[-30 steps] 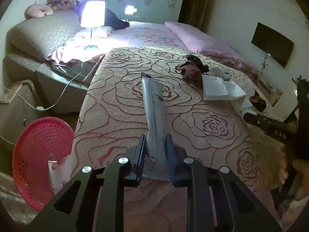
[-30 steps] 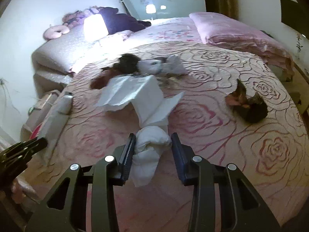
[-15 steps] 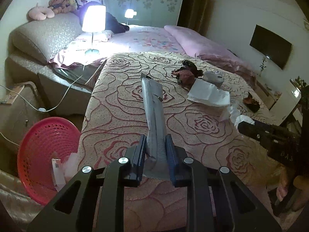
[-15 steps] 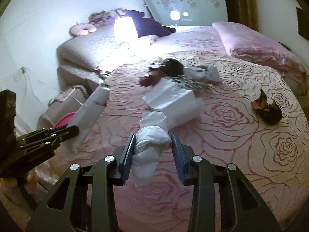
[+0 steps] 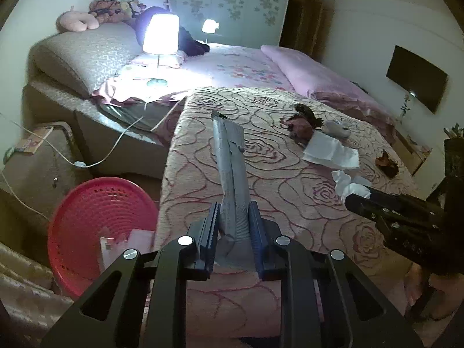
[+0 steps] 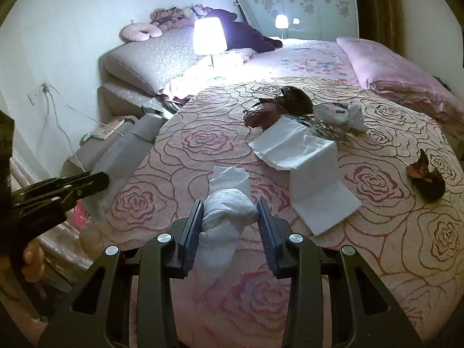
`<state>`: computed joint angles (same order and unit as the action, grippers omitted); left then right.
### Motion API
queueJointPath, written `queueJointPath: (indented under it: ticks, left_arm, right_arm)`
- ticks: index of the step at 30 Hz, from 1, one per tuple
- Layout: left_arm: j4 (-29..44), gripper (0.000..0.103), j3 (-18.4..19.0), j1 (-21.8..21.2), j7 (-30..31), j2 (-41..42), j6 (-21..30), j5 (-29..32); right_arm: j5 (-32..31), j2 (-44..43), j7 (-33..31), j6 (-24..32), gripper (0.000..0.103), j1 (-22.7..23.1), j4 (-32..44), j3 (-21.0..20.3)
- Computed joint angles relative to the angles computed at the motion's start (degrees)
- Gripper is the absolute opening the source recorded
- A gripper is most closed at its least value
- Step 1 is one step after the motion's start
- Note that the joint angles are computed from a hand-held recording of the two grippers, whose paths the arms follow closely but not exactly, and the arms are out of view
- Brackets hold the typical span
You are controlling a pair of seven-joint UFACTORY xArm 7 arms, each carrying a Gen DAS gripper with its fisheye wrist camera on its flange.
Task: Collect trash
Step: 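Carry the grey roll and white cloth over the pink wastebasket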
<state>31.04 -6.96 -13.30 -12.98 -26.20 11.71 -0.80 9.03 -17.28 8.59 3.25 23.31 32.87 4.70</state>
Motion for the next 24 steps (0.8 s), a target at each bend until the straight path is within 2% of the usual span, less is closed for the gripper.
queueJointPath:
  ticks: [11,24]
  left_arm:
    - [-1.0,0.020,0.8,3.7,-0.1,-3.2,1.4,1.4]
    - [-3.4,0.020,2.0,10.0,-2.2,-7.0,2.4,2.7]
  right_arm:
    - [-4.4,5.3,2.5,0.7,0.037,-3.1,6.1,4.0]
    - [-5.9,12.8,4.0,3.0,0.037,-1.5,14.9,6.1]
